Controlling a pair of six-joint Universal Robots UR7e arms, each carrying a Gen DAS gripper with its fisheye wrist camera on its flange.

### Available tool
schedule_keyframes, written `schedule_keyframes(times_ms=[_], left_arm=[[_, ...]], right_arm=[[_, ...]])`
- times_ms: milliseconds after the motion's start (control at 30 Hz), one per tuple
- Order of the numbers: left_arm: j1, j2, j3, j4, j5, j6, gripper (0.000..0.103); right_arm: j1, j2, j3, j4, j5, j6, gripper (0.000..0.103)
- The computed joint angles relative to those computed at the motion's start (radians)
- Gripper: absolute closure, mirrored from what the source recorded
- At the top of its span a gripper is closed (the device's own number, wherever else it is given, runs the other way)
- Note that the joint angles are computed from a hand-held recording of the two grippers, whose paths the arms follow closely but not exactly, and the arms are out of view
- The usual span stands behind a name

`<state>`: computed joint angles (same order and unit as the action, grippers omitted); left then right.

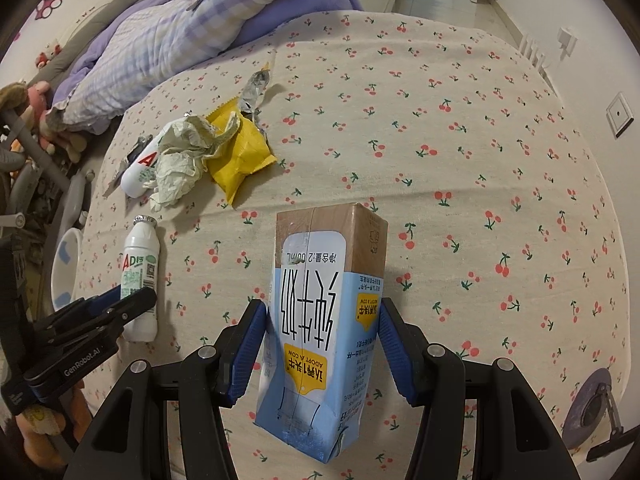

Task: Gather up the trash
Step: 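Grasp the white AD milk bottle with the left tool while the right tool lifts the milk carton, then drop the white bottle into the wastebasket with the left tool while the right tool carries the carton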

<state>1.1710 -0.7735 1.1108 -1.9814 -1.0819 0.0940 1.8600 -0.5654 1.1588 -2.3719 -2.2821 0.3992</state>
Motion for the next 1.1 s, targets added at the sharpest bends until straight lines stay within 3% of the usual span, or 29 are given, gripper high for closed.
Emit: schedule_keyframes(times_ms=[500,800,1100], left_arm=[[0.019,-0.086,0.012,-0.083,-0.02,0.054,0.063],[0.05,-0.124,-0.015,-0.112,0.002,0.067,0.063],[0.085,-0.143,-0.061,-0.123,0.028,0.058,0.063]], right_arm=[[0.047,0.093,-0.137,-0.008,-0.005,-0.059,0.045],[0.082,0.207,-0.312,0.039,0.019,-0.101,0.045],[0.114,0.374,-0.584,0.146,0.059,-0.14,0.045]])
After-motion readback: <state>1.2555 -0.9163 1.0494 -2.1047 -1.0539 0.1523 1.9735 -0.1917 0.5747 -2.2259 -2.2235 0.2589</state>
